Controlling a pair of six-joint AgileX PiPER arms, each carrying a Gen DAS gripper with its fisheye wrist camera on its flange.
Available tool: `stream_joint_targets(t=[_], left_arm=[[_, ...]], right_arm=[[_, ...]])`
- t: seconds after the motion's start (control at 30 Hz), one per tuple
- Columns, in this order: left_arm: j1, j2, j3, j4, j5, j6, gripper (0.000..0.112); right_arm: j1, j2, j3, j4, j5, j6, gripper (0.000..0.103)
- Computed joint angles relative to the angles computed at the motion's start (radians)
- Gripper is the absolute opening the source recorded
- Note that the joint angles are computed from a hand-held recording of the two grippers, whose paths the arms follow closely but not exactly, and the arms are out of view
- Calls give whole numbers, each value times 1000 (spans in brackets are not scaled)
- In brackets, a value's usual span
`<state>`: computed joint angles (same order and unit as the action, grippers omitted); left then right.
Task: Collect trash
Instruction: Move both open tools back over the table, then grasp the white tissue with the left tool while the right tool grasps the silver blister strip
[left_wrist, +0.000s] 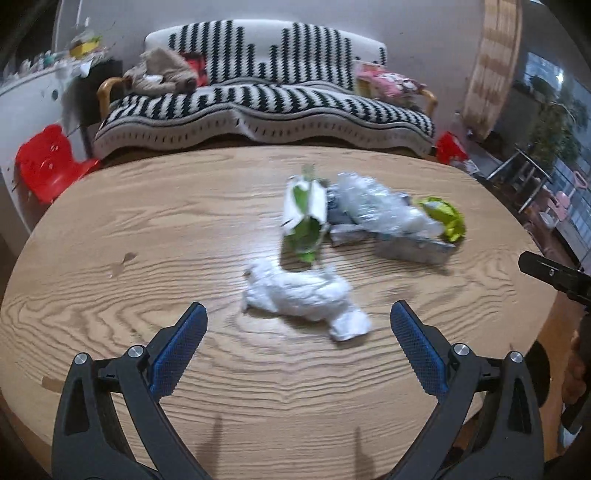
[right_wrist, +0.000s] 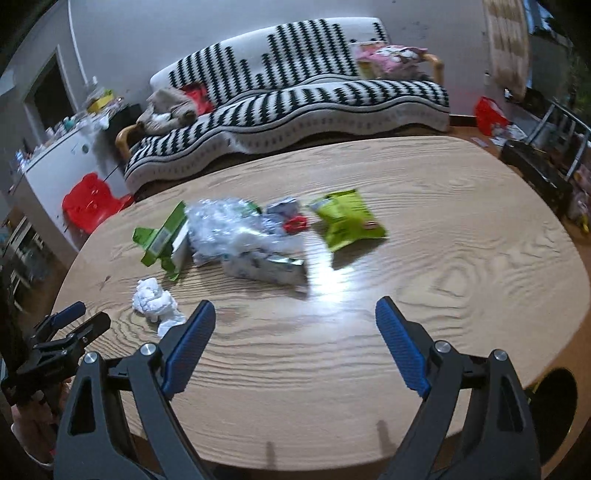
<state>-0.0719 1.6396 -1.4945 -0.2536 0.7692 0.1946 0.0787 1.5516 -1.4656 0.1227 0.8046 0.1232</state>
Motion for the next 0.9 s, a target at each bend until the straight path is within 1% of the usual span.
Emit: stream_joint_targets(t=[0.13,0.23,0.3,0.37,0.47,0.53,0.67,0.73,0.8,0.83,0.87,0.9], left_arm=[[9,48,-22,-1,0,-10,96],[-24,93,-35,60,-16,-57,96],[-48,130,-58,102,-22,-95,96],[-60,161,-80,130,-27,-130,96],[-77,196,-107,168,-30,-171,96],[-79,211,-116,184,-35,-192,96],[-74,244,-148,181,-15,-211,96],[-75,246,-146,195,-19,-203,96],[-68,239,-126,198,-28,-177,96],[-61,237,-122,190,-31,-159,96],[-51,231,-110,182,-38,-140,96],[-43,229,-106,179,-40,-131,96]], right_arm=[[25,82,-45,16,-19,-41,86],[26,152,-86,53,-25,-106,87],[34,196,-115,39,-29,-110,87],[26,247,-152,66,-24,-124,87],[15,312,-210,103,-13,-115,87],[13,348,-240,100,-16,-88,87],[16,410,-295,89,-9,-68,87],[10,424,-305,152,2,-123,87],[-5,428,-315,300,65,-263,87],[-5,429,-322,336,91,-311,86],[4,422,-327,337,107,-345,86],[19,406,-320,311,104,-360,86]])
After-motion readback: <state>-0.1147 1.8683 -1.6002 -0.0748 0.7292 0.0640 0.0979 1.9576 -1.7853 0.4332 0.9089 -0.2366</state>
